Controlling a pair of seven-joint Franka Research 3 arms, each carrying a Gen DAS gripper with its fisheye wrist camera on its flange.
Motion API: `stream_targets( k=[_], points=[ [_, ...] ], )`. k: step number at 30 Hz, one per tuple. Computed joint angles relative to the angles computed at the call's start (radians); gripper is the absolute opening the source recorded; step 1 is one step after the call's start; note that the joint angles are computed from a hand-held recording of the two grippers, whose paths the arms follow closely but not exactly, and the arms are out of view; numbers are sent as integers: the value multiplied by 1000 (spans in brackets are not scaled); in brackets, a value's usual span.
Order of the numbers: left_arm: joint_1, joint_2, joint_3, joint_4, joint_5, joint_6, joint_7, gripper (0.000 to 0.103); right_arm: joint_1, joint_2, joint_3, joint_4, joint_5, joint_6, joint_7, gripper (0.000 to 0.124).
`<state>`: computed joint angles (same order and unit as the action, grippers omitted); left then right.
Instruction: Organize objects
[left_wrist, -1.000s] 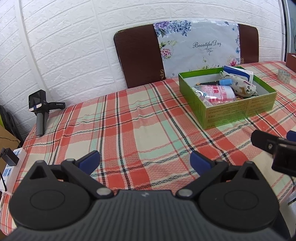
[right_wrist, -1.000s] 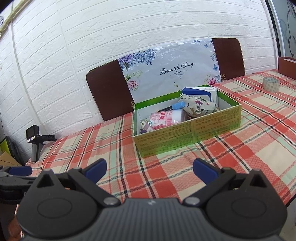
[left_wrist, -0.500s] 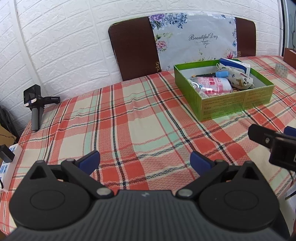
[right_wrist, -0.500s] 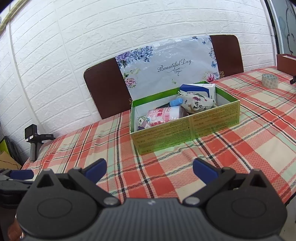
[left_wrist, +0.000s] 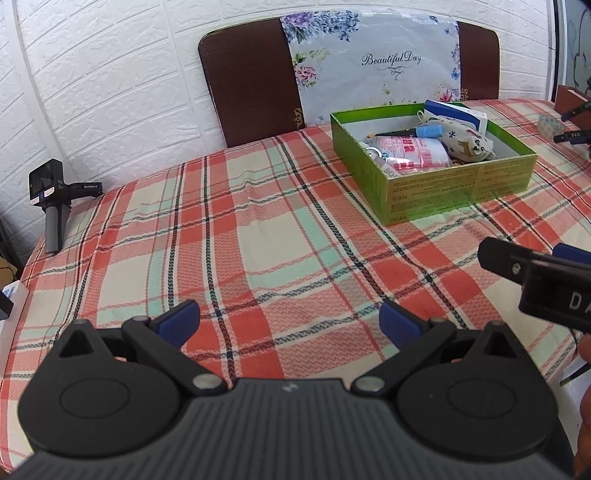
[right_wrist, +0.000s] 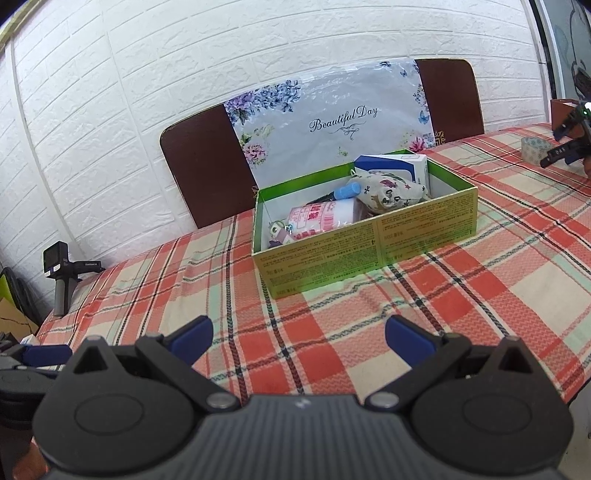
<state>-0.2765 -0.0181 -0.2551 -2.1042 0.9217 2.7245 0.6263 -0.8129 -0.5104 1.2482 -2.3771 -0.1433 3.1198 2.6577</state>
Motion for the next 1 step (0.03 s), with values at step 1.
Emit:
stream_targets(
  k=[1],
  points=[
    [0, 2, 0, 1, -2, 3, 5, 103, -1, 1, 1, 1, -1, -1, 0, 103]
  ],
)
